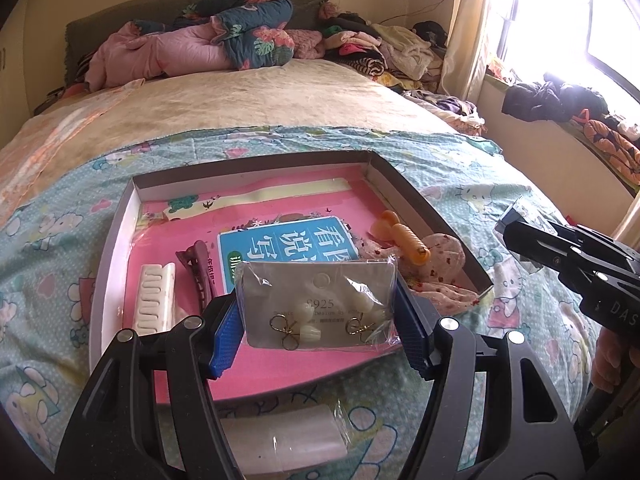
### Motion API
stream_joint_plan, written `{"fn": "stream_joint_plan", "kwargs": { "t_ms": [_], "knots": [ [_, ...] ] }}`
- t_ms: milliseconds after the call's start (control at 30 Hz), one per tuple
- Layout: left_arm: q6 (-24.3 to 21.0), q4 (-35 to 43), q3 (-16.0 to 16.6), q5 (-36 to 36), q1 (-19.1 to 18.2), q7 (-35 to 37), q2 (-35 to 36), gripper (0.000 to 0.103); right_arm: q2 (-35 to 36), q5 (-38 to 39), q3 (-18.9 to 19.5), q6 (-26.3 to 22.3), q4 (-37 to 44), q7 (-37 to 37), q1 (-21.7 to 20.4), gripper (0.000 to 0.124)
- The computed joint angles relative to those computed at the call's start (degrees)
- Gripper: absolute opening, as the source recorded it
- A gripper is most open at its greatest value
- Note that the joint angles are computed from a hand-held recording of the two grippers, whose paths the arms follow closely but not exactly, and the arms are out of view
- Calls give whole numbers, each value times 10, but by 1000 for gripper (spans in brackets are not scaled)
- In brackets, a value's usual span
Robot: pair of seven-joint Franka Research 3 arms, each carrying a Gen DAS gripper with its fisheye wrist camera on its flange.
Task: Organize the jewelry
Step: 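Drop the earring card in the tray with left tool while right tool releases blue case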
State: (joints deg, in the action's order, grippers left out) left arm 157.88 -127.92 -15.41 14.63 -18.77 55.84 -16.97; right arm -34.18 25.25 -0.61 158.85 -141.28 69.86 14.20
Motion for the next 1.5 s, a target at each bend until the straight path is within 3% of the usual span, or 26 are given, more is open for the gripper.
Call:
{"fn": "stream_joint_plan", "kwargs": {
  "t_ms": [600, 967, 1300, 1500],
  "knots": [
    [-23, 37, 3, -2, 8, 2, 60, 57, 111, -35, 19, -6, 64, 21, -20, 31],
    [-20, 37, 2, 0, 8, 4, 67, 58, 119, -26, 12, 2, 56, 17, -12, 32],
    [-21, 37, 0, 13, 9, -6, 66, 63, 98, -15, 7, 16, 40, 12, -9, 47],
    [-19, 35, -2, 22, 10, -12, 59, 75, 74, -21, 10, 28, 23, 16, -16, 57]
  ]
}}
